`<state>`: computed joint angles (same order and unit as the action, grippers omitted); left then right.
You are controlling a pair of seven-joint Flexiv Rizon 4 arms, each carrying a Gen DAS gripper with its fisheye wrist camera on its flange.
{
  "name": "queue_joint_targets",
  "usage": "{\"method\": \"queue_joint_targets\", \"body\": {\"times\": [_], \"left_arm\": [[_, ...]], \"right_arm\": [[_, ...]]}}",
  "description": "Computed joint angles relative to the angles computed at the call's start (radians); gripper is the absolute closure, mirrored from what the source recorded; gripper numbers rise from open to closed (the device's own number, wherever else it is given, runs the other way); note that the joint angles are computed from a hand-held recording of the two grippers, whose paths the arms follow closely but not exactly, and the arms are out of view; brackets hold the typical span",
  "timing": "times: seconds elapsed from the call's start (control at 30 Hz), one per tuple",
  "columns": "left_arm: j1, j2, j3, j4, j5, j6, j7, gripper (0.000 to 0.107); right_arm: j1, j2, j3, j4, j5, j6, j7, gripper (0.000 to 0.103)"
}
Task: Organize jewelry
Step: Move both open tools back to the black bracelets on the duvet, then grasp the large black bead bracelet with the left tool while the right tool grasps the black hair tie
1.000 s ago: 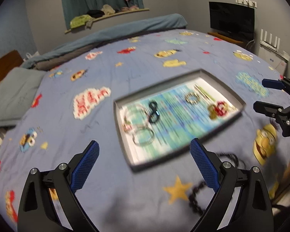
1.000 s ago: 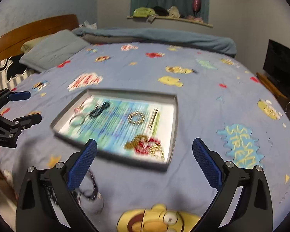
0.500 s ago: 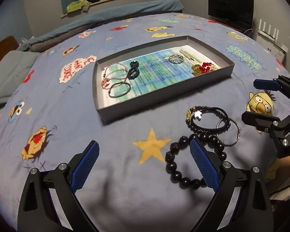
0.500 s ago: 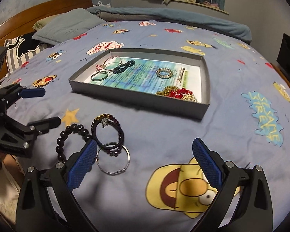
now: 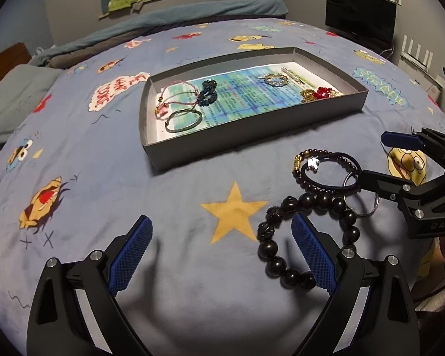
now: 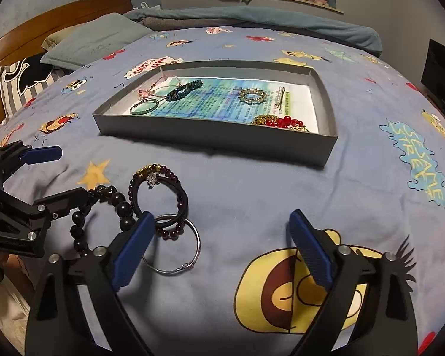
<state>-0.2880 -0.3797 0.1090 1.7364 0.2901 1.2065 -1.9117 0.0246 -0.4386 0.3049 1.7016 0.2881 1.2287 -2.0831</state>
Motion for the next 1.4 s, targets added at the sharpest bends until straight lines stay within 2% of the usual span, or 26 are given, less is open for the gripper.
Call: {"method": "queue_joint_targets", "body": {"times": [0.17, 0.5, 0.63, 0.73, 0.97, 1.0, 1.03, 1.4], "left_arm": [[0.011, 0.002, -0.019, 0.02, -0.015, 0.041, 0.035, 0.016], [0.038, -0.012, -0.072, 0.05, -0.123, 0.059, 0.177, 0.047], [0.053, -0.012, -0.094, 0.075, -0.183, 0.07, 0.242, 0.062], [0.053, -0.013, -0.096, 0.085, -0.214, 0.079, 0.269, 0.067], [0.07, -0.014, -0.118, 0.108, -0.281, 0.1, 0.336, 0.085], [0.069, -0.015, -0.12, 0.108, -0.287, 0.102, 0.346, 0.09], [0.062, -0.016, -0.113, 0.106, -0.283, 0.103, 0.349, 0.09], [0.055, -0.006, -0.11, 0.129, -0.303, 0.163, 0.373, 0.092]], "right_arm": [[-0.017, 0.0, 0.028, -0.004, 0.032, 0.006, -0.042, 0.032], [-0.016, -0.008, 0.045, -0.022, 0.073, -0.007, -0.092, 0.063], [-0.021, -0.016, 0.049, -0.047, 0.103, -0.044, -0.098, 0.066], [-0.023, -0.022, 0.048, -0.068, 0.127, -0.068, -0.097, 0.07], [-0.021, -0.023, 0.047, -0.085, 0.159, -0.107, -0.127, 0.096], [-0.018, -0.021, 0.045, -0.081, 0.163, -0.1, -0.136, 0.097], [-0.015, -0.018, 0.043, -0.077, 0.165, -0.095, -0.142, 0.097], [-0.029, 0.006, 0.06, -0.066, 0.244, -0.038, -0.235, 0.097]]}}
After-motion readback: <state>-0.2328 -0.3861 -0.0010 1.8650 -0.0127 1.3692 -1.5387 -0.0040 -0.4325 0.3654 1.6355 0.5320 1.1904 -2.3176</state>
